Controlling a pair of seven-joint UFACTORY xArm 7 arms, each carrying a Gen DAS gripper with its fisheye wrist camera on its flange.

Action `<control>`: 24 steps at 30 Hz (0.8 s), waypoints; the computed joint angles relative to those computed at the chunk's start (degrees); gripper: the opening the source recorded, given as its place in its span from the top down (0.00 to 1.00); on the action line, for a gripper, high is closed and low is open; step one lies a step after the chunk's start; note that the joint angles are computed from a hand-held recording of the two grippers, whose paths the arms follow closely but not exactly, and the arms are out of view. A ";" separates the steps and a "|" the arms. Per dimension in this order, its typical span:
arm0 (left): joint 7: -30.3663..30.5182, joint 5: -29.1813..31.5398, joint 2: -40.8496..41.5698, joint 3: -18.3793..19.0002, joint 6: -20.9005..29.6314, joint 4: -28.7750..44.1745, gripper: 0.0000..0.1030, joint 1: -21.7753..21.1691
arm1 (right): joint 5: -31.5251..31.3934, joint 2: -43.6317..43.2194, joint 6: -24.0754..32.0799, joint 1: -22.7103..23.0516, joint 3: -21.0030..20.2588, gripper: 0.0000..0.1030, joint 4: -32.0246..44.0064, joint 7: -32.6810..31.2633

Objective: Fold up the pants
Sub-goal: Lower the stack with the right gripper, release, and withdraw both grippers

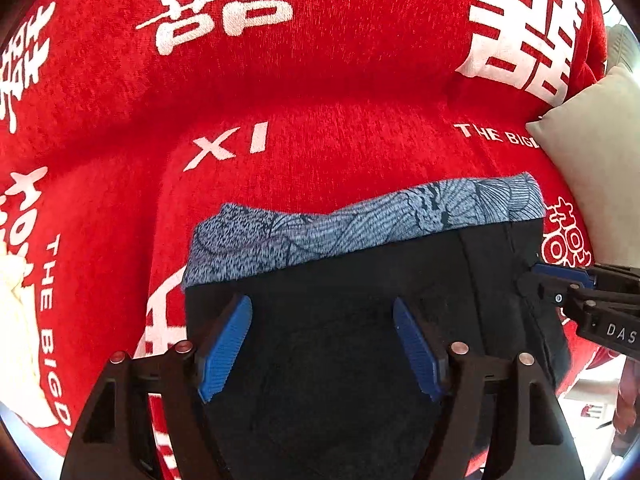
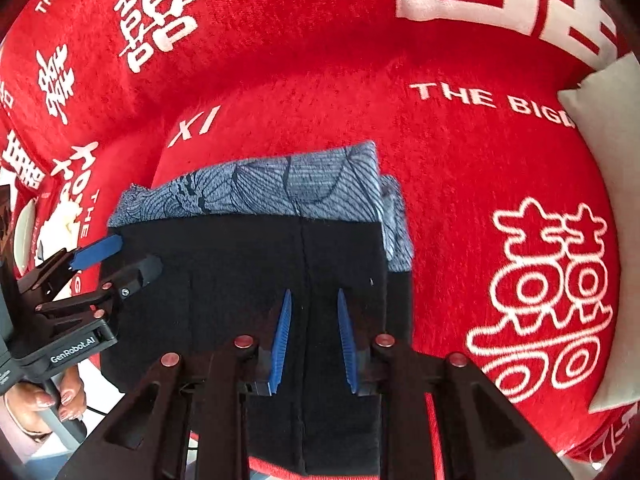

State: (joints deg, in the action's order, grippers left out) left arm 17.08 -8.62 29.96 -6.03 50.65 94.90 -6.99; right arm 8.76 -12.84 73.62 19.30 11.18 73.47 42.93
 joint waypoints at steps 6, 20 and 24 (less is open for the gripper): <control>-4.16 3.07 -3.85 1.43 2.38 -2.24 0.08 -0.98 | 1.00 -2.11 5.68 0.77 1.06 0.50 1.72 4.49; -3.79 5.19 -13.31 1.58 11.13 -8.44 0.00 -1.51 | 0.84 -1.50 16.43 3.50 4.27 0.31 11.00 15.32; -4.43 4.98 -15.25 1.92 14.29 -8.78 0.00 -1.02 | -0.36 0.26 19.91 4.24 4.88 0.22 15.23 17.60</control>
